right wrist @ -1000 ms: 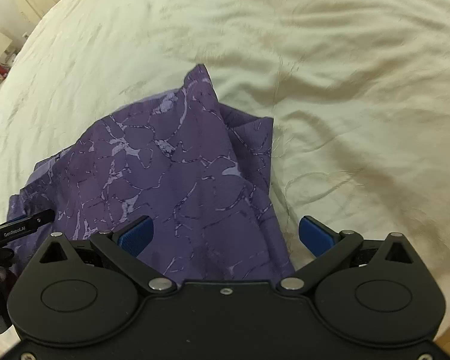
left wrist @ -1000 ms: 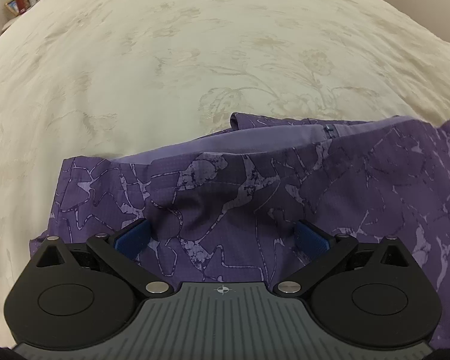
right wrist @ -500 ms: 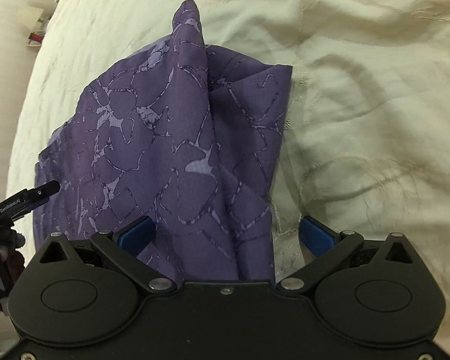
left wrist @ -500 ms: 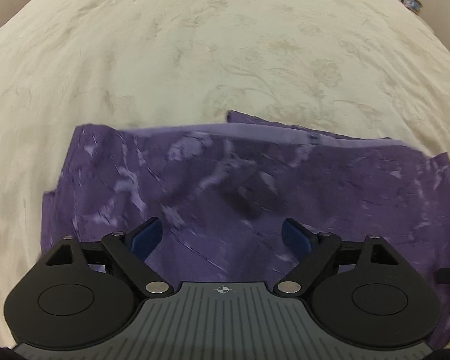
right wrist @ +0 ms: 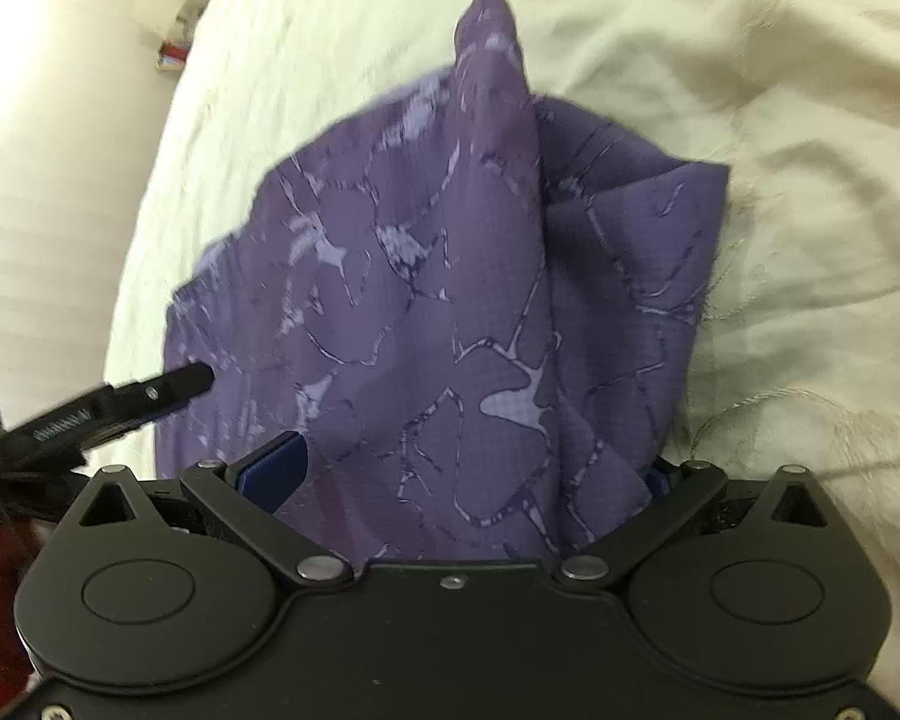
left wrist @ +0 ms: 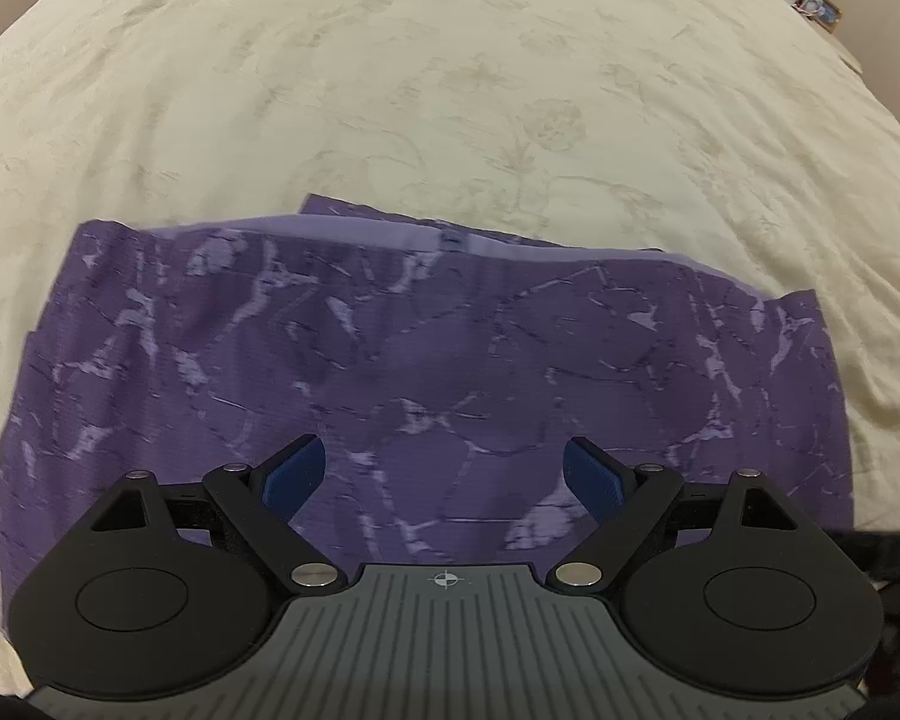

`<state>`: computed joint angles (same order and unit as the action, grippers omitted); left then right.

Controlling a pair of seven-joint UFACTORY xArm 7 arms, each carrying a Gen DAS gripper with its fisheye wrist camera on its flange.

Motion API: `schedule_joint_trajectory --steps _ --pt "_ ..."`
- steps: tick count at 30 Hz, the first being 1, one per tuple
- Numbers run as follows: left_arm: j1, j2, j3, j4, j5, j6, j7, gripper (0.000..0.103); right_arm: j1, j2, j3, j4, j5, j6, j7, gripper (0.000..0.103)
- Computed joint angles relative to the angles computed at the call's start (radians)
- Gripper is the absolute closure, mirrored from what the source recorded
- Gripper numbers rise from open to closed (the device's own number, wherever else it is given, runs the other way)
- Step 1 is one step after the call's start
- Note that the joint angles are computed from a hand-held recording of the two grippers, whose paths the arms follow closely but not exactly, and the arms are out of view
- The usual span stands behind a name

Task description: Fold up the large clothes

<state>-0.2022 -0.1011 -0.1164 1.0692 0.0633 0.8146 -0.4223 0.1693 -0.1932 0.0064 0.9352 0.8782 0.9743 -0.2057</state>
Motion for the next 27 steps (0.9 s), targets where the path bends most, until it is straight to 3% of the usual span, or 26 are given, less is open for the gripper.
schedule_joint_trajectory --steps 5,8,11,13,15,21,27 --pt "-0.012 0.028 -0.008 0.013 0.004 -0.027 -0.037 0.017 0.011 0.015 0.022 0.014 -0.060 -0.012 -0.007 0.000" --pt "-0.018 0.008 -0.003 -0.027 -0.046 -0.099 -0.025 0.026 0.014 0.022 0.015 0.016 -0.045 -0.002 -0.011 0.000" --pt "-0.020 -0.007 -0.004 -0.072 -0.063 -0.184 -0.023 0.046 -0.003 0.024 -0.010 0.010 0.001 0.034 -0.044 0.000" --pt "-0.022 -0.005 0.001 -0.096 -0.091 -0.239 0.002 0.067 -0.012 0.027 -0.016 0.007 0.026 0.049 -0.061 0.000" --pt "-0.027 0.001 0.008 -0.113 -0.141 -0.282 0.042 0.079 -0.020 0.027 -0.017 0.004 0.042 0.057 -0.072 0.000" --pt "-0.012 0.080 0.020 -0.083 -0.206 -0.291 0.101 0.087 -0.030 0.015 -0.009 0.001 0.031 0.061 -0.077 0.000" --pt "0.000 0.078 0.019 -0.091 -0.240 -0.312 0.113 0.088 -0.019 0.010 0.003 0.011 -0.004 0.049 -0.051 0.001"
